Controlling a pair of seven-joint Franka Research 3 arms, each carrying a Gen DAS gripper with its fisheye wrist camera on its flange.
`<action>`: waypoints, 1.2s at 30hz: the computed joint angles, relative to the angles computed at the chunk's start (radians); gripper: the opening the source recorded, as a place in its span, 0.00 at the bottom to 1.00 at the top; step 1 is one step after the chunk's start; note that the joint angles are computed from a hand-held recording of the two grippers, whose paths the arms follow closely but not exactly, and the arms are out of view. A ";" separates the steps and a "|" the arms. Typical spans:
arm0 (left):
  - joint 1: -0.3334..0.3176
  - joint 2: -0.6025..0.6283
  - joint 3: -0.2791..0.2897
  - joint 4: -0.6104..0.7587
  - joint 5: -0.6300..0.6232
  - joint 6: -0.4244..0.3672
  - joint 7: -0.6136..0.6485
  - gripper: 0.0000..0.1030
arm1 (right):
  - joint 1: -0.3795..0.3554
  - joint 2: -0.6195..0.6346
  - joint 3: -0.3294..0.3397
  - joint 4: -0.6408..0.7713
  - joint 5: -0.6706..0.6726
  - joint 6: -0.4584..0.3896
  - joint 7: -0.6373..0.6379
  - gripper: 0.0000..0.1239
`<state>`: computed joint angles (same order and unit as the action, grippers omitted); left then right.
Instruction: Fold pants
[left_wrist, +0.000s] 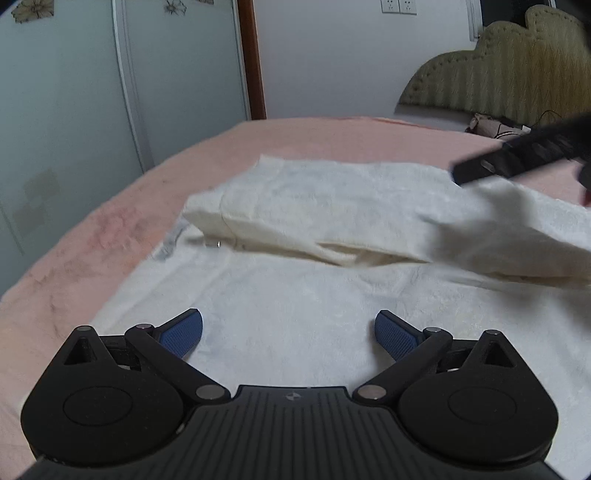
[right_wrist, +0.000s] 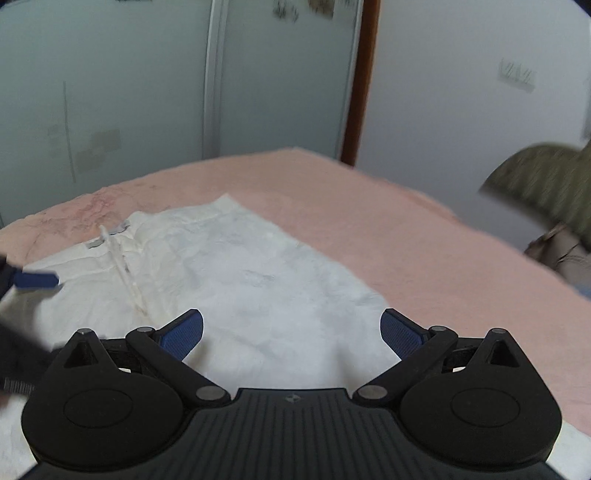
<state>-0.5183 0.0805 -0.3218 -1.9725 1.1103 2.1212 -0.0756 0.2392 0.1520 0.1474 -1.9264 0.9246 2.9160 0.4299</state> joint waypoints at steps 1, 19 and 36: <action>0.000 -0.001 0.000 -0.003 0.006 0.003 -0.008 1.00 | 0.001 0.053 -0.013 0.068 -0.042 -0.050 0.047 0.83; 0.003 0.000 0.005 -0.008 0.013 0.032 -0.011 1.00 | -0.045 0.438 0.011 0.599 -0.434 -0.366 0.324 0.13; 0.231 -0.219 0.066 -0.172 0.136 0.553 -0.558 0.99 | -0.278 -0.084 0.462 -0.138 0.342 0.178 -0.940 0.07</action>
<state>-0.2874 -0.1381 -0.2563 -2.1442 1.2466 2.6743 -0.6337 -0.0388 0.0677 0.6098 -2.0649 1.2671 3.0944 -0.5102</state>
